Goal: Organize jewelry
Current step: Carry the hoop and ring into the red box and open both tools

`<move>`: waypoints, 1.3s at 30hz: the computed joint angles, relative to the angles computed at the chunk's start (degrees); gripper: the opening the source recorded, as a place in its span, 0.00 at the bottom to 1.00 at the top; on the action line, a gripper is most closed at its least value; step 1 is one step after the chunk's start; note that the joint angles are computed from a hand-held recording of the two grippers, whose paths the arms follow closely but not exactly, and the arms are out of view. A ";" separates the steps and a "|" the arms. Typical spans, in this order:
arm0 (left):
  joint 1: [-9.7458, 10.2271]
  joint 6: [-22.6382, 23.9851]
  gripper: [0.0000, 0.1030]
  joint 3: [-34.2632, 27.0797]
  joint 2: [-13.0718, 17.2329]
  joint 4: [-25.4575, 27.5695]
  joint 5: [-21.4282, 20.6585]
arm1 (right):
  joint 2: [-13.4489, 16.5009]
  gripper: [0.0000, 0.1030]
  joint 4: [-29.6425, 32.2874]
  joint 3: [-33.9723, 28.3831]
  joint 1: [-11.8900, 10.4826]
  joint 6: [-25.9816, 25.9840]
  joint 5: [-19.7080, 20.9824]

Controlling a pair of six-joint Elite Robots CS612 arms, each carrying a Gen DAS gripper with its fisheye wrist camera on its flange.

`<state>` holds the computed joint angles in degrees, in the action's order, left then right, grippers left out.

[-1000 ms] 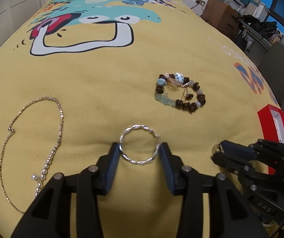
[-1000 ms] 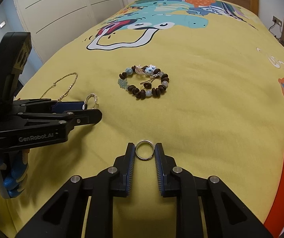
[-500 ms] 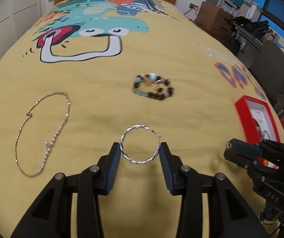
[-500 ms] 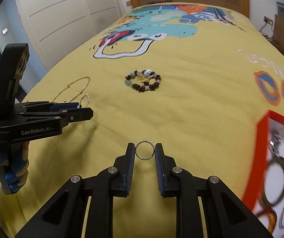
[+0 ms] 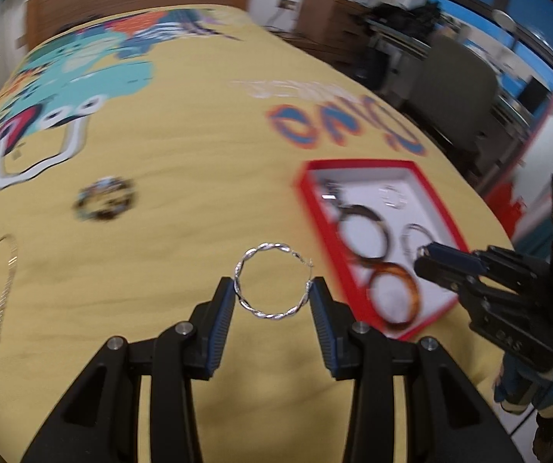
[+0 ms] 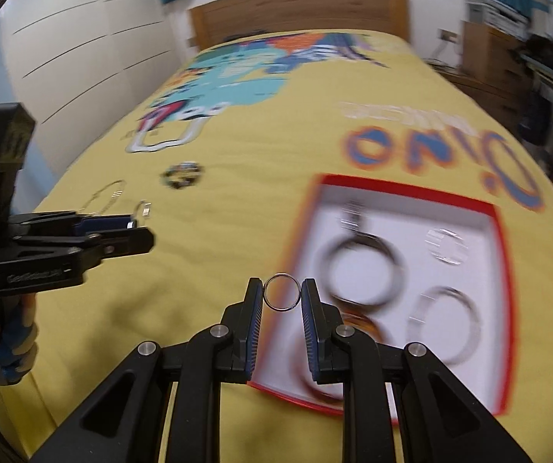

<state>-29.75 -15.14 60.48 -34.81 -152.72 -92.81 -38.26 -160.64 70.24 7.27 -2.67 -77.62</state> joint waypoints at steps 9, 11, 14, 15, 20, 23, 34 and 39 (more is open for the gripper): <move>-3.23 5.15 0.37 -16.47 8.57 10.42 -1.71 | 0.80 0.20 3.25 0.31 -3.53 1.06 -2.54; -3.49 5.36 0.37 -20.82 10.90 13.59 -1.78 | 1.34 0.20 4.48 -0.41 -3.82 0.65 -2.23; -3.63 5.07 0.37 -26.66 14.06 18.17 -1.94 | 2.34 0.20 6.09 -1.75 -4.18 -0.78 -1.47; -3.59 4.89 0.37 -28.19 14.91 19.45 -2.09 | 2.50 0.20 6.36 -1.92 -4.23 -1.16 -1.41; -3.63 4.68 0.37 -34.70 18.62 25.44 -1.30 | 3.26 0.20 7.07 -2.88 -4.16 -3.21 -2.61; -3.77 4.74 0.37 -36.52 19.67 26.39 -0.20 | 3.52 0.20 7.74 -3.41 -4.24 -4.58 -3.15; -4.11 5.36 0.38 -37.44 20.10 27.84 1.67 | 3.18 0.28 9.47 -3.51 -4.01 -7.71 -4.09; -3.91 4.45 0.38 -36.97 19.59 28.11 1.29 | 2.09 0.35 8.10 -1.84 -4.06 -6.26 -5.05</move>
